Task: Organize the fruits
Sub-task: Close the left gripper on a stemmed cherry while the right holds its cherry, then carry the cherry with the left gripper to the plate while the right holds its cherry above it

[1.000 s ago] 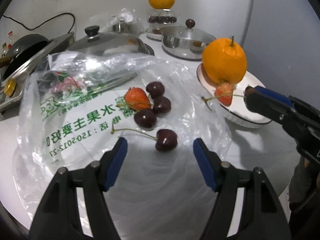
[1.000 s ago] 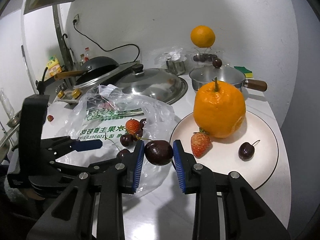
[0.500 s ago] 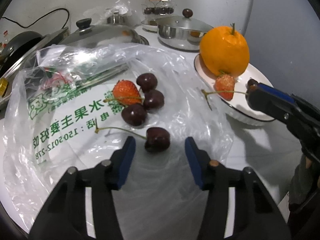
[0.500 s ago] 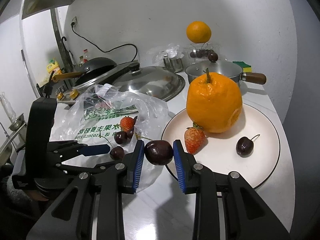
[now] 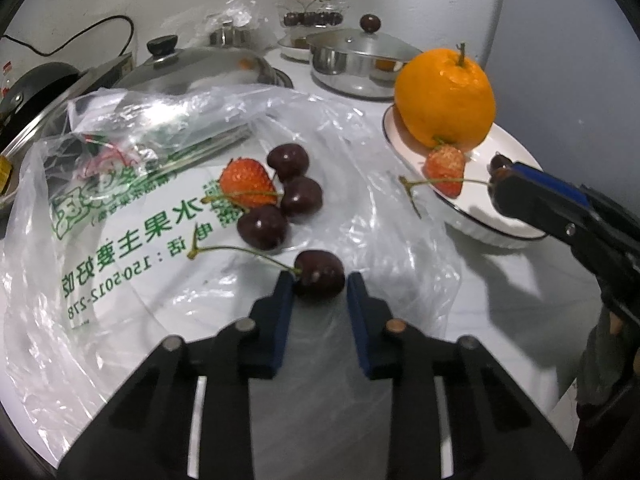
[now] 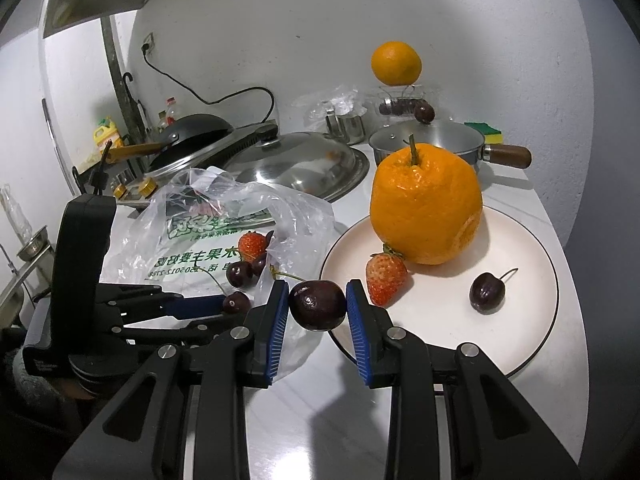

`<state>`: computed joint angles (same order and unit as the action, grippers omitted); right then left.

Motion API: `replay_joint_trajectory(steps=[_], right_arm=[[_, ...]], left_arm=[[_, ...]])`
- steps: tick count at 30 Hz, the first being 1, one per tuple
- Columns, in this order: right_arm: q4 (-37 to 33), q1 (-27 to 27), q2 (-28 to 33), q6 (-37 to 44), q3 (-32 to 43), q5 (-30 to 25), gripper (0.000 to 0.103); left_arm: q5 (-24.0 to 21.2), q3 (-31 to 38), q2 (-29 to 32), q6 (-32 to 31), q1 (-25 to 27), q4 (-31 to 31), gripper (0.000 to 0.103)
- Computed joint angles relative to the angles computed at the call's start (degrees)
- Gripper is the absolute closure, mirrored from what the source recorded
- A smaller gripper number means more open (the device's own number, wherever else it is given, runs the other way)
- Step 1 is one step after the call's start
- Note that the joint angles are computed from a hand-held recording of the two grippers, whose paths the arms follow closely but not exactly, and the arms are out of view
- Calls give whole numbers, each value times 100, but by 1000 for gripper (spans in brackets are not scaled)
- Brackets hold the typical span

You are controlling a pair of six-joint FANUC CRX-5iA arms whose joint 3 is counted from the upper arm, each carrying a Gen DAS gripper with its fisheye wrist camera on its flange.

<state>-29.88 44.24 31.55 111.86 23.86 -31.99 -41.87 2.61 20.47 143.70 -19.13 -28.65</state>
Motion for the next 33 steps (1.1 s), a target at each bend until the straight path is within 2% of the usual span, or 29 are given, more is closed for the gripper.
replay_joint_trajectory(steps=[17, 33], right_arm=[[466, 214, -174, -290, -187, 184, 71], [944, 299, -443, -707, -548, 554, 71]], left_arm=[[126, -205, -312, 169, -78, -234, 75], [17, -136, -567, 311, -242, -612, 75]])
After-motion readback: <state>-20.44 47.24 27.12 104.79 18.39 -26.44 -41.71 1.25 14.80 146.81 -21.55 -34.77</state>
